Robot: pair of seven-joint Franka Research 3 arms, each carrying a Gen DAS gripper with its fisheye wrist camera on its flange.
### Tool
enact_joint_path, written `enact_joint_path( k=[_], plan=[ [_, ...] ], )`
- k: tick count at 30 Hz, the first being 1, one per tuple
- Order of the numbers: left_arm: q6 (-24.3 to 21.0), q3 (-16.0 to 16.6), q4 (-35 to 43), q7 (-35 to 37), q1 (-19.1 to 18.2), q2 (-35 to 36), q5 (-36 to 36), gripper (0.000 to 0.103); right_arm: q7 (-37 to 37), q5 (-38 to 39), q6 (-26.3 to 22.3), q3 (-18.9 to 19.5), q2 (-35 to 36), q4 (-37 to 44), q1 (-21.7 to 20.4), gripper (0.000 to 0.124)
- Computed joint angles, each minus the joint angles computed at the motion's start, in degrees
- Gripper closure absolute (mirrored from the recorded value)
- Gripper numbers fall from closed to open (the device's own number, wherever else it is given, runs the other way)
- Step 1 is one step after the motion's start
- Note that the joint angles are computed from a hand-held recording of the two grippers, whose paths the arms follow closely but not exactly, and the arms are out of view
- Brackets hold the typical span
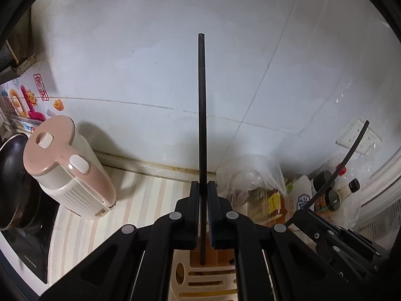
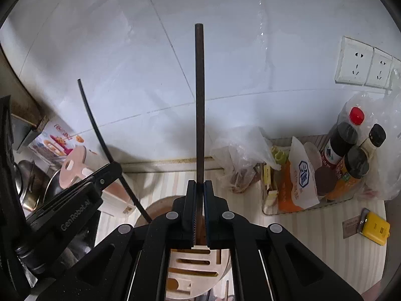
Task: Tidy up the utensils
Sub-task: 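Lower both chopsticks into the holder and open both tools, then return to the row and grasp a light wooden chopstick with each tool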
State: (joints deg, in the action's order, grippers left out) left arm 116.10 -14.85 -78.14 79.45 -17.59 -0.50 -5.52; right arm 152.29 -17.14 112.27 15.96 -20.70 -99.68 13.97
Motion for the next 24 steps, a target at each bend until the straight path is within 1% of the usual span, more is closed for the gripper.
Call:
enact_joint_path(
  k=[2, 3, 5, 6, 7, 8, 9, 10, 11, 12, 13, 14, 16, 19, 20, 22, 24],
  plan=[
    [-1.9, -0.1, 0.7, 1.0, -0.1, 0.1, -0.4, 0.099, -0.5, 0.9, 0.3, -0.3, -0.3, -0.5, 0.4, 0.118],
    [-3.3, -0.1, 1.5, 0.8, -0.1, 0.3, 0.0, 0.096, -1.2, 1.6, 0.2, -0.5, -0.2, -0.3, 0.6, 0.118],
    [-5.5, -0.1, 2.7, 0.7, -0.1, 0.3, 0.5, 0.095, -2.0, 3.2, 0.2, -0.9, -0.5, -0.6, 1.0, 0.117],
    [-6.9, 0.0, 3.2, 0.7, 0.0, 0.0, 0.7, 0.090, -2.0, 3.9, 0.3, -1.1, -1.0, -1.1, 1.0, 0.114],
    [-7.2, 0.0, 2.9, 0.6, 0.1, -0.8, 1.3, 0.082, -1.9, 4.4, 0.6, -1.2, -1.8, -1.8, 1.0, 0.100],
    [-6.6, 0.1, 1.9, 0.7, 0.1, -1.9, 2.1, 0.077, -1.7, 4.8, 1.2, -1.2, -2.8, -2.6, 0.9, 0.091],
    [-6.0, 0.2, 0.8, 0.6, 0.3, -3.3, 3.5, 0.058, -1.4, 5.0, 1.5, -1.1, -3.7, -3.2, 0.6, 0.079],
    [-5.5, 0.4, -0.3, 0.3, 0.5, -4.7, 4.2, 0.034, -0.6, 4.9, 1.7, -0.7, -5.1, -4.1, 0.2, 0.075],
    [-4.7, 0.8, -1.8, 0.3, 0.8, -6.3, 4.1, 0.025, -0.3, 4.9, 1.7, -0.4, -5.9, -4.4, -0.2, 0.074],
    [-4.3, 1.2, -3.1, 0.6, 1.0, -7.7, 3.8, 0.015, 0.2, 4.9, 1.5, 0.0, -6.8, -4.7, -0.6, 0.070],
    [-4.4, 1.5, -3.9, 0.8, 1.2, -8.7, 3.5, 0.014, 0.7, 4.9, 1.3, 0.4, -8.1, -5.2, -1.0, 0.066],
    [-4.5, 1.9, -5.1, 0.9, 1.4, -10.0, 3.5, 0.013, 1.3, 4.9, 0.7, 0.9, -9.3, -5.6, -1.5, 0.064],
    [-4.0, 2.4, -7.7, 0.9, 1.8, -12.4, 3.6, 0.000, 2.8, 4.8, -1.1, 2.0, -11.7, -6.4, -2.6, 0.054],
    [-2.0, 2.9, -13.3, 0.9, 2.1, -16.8, 4.3, 0.000, 4.3, 5.1, -3.9, 3.5, -15.0, -7.7, -3.8, 0.046],
    [-1.6, 3.2, -15.2, 1.1, 2.1, -18.3, 4.2, 0.000, 4.7, 5.3, -4.1, 3.8, -16.4, -8.7, -4.0, 0.043],
    [-1.4, 3.3, -18.6, 0.8, 2.1, -20.7, 4.9, 0.000, 5.9, 6.3, -4.4, 4.2, -19.5, -11.4, -4.5, 0.033],
    [-2.0, 3.6, -21.8, 1.1, 1.7, -22.7, 4.7, 0.000, 6.8, 7.7, -5.1, 4.6, -22.8, -14.6, -4.8, 0.028]
  ],
)
